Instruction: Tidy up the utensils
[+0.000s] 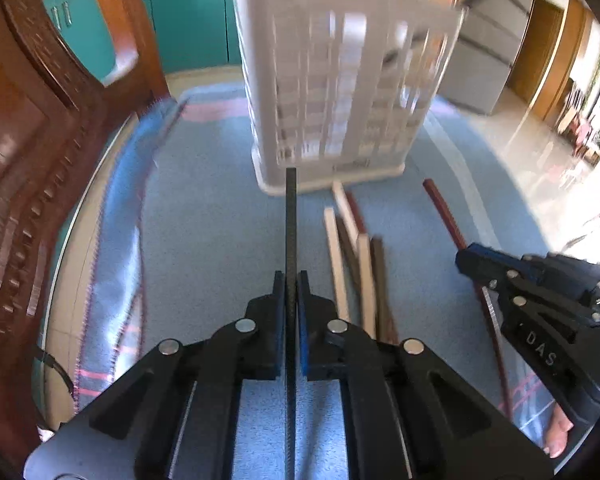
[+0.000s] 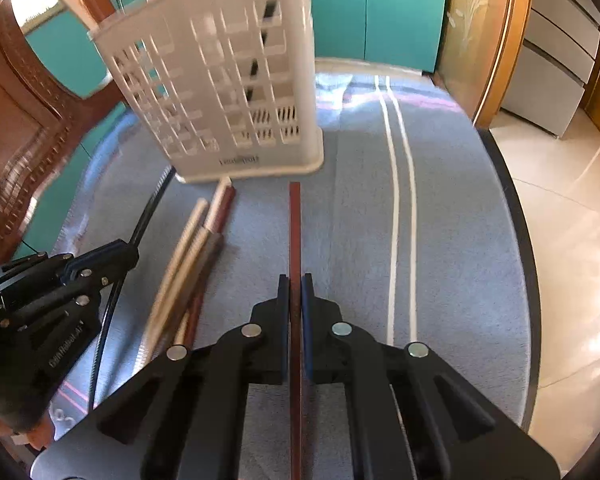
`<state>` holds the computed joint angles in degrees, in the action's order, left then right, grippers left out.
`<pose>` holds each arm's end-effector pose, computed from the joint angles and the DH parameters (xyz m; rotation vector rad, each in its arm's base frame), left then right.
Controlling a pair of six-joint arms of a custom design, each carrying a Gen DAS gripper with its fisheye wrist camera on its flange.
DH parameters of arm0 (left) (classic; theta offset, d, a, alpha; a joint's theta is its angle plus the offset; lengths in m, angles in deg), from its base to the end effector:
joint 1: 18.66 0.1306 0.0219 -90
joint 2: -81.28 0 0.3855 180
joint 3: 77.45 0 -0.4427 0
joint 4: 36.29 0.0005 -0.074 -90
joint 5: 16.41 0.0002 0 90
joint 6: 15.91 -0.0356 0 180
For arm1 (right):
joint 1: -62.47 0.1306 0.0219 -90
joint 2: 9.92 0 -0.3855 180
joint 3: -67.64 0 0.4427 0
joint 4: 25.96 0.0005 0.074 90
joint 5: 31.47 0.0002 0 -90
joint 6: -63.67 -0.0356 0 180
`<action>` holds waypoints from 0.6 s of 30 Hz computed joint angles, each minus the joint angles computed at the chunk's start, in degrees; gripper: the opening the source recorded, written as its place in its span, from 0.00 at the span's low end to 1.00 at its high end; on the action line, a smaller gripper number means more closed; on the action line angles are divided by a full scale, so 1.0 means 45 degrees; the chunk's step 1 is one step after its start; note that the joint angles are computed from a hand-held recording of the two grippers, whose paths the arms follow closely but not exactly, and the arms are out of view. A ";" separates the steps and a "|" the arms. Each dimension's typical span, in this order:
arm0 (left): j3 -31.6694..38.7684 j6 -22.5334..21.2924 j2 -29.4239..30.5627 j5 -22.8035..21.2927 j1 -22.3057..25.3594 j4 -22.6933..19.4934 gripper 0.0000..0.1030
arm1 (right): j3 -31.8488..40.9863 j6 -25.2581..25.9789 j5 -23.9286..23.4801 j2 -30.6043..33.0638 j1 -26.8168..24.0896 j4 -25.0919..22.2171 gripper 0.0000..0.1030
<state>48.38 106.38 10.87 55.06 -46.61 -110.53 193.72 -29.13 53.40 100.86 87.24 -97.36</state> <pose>0.5643 -0.2872 0.5261 -0.2117 2.4960 -0.0070 0.5860 0.2733 0.5169 -0.5245 2.5180 0.2987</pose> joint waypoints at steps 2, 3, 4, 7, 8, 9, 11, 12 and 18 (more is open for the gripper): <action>-0.0096 -0.0021 -0.0364 -0.0154 -0.0038 0.0440 0.06 | -0.0072 -0.0049 -0.0344 -0.0255 -0.0122 0.0247 0.06; -0.0164 -0.0068 -0.0586 -0.0252 -0.0061 0.0715 0.07 | -0.0081 -0.0068 -0.0496 -0.0370 -0.0161 0.0318 0.06; -0.0197 -0.0142 -0.0800 -0.0374 -0.0084 0.0953 0.07 | -0.0151 -0.0069 -0.0790 -0.0571 -0.0261 0.0473 0.06; -0.0244 -0.0195 -0.1472 -0.0789 -0.0155 0.1607 0.06 | -0.0291 -0.0192 -0.1743 -0.1128 -0.0580 0.0865 0.06; -0.0163 -0.0251 -0.1683 -0.1006 -0.0197 0.1917 0.06 | -0.0360 -0.0262 -0.1927 -0.1322 -0.0650 0.1038 0.06; -0.0033 -0.0361 -0.1849 -0.1251 -0.0251 0.2258 0.06 | -0.0443 -0.0341 -0.2091 -0.1601 -0.0735 0.1306 0.06; 0.0203 -0.0676 -0.2074 -0.1586 -0.0318 0.2996 0.06 | -0.0445 -0.0472 -0.2356 -0.1926 -0.0846 0.1685 0.06; 0.0350 -0.0901 -0.2172 -0.1751 -0.0338 0.3533 0.06 | -0.0429 -0.0551 -0.2513 -0.2085 -0.0877 0.1903 0.06; 0.0385 -0.2223 -0.2377 -0.3217 -0.0312 0.7877 0.06 | 0.0557 -0.0829 -0.2847 -0.2150 -0.0975 0.2754 0.06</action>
